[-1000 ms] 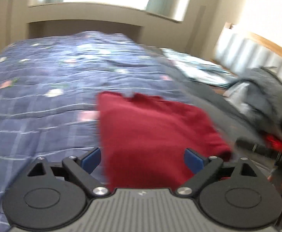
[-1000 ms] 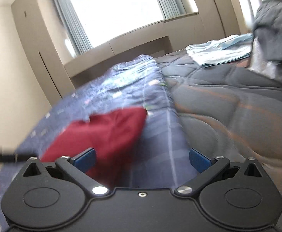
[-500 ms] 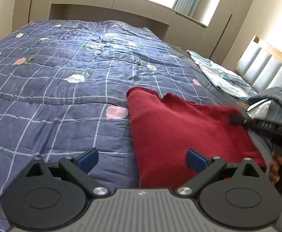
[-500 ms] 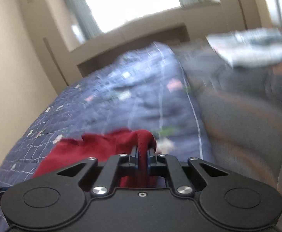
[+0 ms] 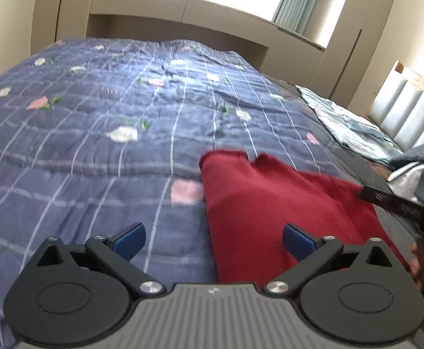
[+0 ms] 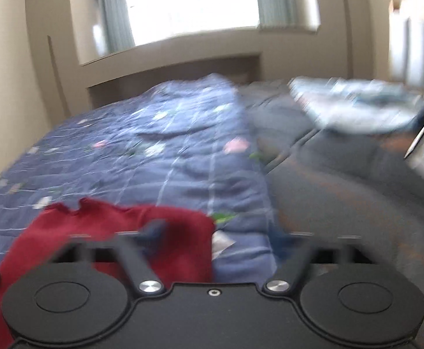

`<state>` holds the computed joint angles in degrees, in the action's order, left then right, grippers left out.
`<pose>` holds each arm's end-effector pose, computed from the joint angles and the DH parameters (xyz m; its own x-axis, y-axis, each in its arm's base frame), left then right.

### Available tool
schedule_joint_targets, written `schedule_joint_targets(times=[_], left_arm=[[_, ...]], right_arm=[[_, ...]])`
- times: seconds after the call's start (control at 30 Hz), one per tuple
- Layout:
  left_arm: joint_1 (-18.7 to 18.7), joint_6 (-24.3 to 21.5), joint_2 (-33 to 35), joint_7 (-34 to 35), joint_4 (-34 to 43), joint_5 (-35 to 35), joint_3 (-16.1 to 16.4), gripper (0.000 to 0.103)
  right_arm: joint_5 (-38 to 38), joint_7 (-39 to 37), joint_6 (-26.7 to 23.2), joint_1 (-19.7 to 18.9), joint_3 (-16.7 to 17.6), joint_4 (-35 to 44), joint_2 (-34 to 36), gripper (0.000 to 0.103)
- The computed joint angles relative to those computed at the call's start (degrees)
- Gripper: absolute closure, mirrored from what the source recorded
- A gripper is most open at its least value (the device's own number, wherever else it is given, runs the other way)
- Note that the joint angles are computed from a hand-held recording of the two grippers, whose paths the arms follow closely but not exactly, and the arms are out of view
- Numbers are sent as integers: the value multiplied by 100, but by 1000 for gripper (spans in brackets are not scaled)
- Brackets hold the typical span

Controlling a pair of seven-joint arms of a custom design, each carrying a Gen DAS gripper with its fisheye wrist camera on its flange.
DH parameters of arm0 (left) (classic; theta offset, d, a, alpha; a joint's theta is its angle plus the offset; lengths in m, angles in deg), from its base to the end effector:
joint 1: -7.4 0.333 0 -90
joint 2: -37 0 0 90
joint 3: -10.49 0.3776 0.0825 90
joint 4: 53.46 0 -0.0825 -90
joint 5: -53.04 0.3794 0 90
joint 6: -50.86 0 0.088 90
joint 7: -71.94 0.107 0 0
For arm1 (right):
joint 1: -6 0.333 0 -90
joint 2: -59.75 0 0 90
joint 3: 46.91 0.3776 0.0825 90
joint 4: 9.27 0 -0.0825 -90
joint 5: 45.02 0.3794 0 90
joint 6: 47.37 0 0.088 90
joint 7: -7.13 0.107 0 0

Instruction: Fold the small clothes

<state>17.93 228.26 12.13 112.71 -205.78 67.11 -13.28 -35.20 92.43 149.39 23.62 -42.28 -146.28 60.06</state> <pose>0.3928 -0.1322 0.5220 0.2124 -0.9367 0.2784 -0.6208 -0.3494 -0.7019 0.5054 0.1855 0.5074 0.2990 -0.9531 -0.0459 -0.5002 -0.1156 -0.8582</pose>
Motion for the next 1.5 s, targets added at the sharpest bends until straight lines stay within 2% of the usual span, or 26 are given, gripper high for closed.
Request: schedule_joint_targets(times=[0.03, 0.13, 0.2, 0.23, 0.27, 0.3, 0.33, 0.4, 0.47, 0.53, 0.6, 0.63, 0.67, 0.7, 0.77, 0.83, 0.9, 1.0, 1.07, 1.13, 1.2, 1.5], left_arm=[[208, -27, 90, -70, 114, 69, -164, 0], [743, -329, 484, -370, 556, 453, -607, 0], [1249, -187, 670, -713, 685, 958, -998, 0], [1647, -224, 723, -979, 782, 1281, -1334, 0], [1864, -285, 765, -1155, 847, 1508, -1522, 0], [2006, -320, 835, -1289, 898, 1699, -1638, 0], [2080, -310, 886, -1410, 912, 1841, -1685, 0], [2325, -275, 977, -1758, 926, 2174, -1852, 0], [2364, -33, 1138, -1969, 872, 2355, -1775, 0], [2543, 163, 1171, -2243, 842, 2660, -1852, 0], [2603, 132, 1133, -2395, 874, 2929, -1899, 0], [2423, 135, 1123, -2386, 855, 2894, -1726, 0], [2048, 105, 1127, -2262, 819, 2712, -1384, 1], [1592, 47, 1118, -2072, 776, 2457, -971, 1], [993, -12, 952, -1885, 647, 2166, -425, 1], [769, -8, 717, -1778, 506, 2087, -241, 1], [678, -47, 436, -1685, 357, 2006, -236, 1], [525, 5, 128, -1437, 147, 1825, -239, 0], [528, -46, -14, -1330, 66, 1709, -367, 1], [707, -68, -135, -1328, 9, 1646, -628, 1], [774, -103, -168, -1276, -5, 1566, -740, 1], [413, -232, -96, -954, -33, 1078, -473, 1]], right_arm=[[769, -896, 237, 171, 100, -20, 19, 0], [2283, -2905, 535, 684, 166, 169, 227, 1], [3440, -4405, 770, 1225, -26, 486, 530, 1], [4144, -5260, 976, 1568, -207, 703, 734, 1], [4466, -5713, 1295, 1768, -327, 865, 980, 1], [4449, -5765, 1559, 1769, -336, 906, 1147, 1], [4132, -5415, 1648, 1569, -224, 816, 1185, 1], [4170, -4937, 1644, 1448, -245, 863, 1284, 1], [3937, -4166, 1312, 1172, -192, 815, 1257, 1], [3444, -3326, 858, 850, -124, 713, 1171, 1], [3138, -3000, 758, 780, -154, 645, 1118, 1], [2903, -2799, 852, 738, -125, 546, 1073, 1], [2528, -2475, 976, 615, -54, 396, 992, 1], [2507, -2418, 1043, 689, -98, 299, 891, 1], [2917, -2710, 1184, 983, -230, 127, 664, 1], [3643, -3311, 1333, 1211, -199, -102, 365, 1], [4123, -3690, 1478, 1231, 10, -437, 25, 1], [4357, -3755, 1784, 1128, 321, -973, -356, 0], [4507, -3740, 1813, 1011, 484, -1143, -445, 0], [4350, -3344, 1659, 876, 505, -1243, -474, 0], [4441, -3247, 1466, 742, 569, -1221, -482, 0], [3861, -2484, 1292, 508, 604, -1373, -499, 0]])
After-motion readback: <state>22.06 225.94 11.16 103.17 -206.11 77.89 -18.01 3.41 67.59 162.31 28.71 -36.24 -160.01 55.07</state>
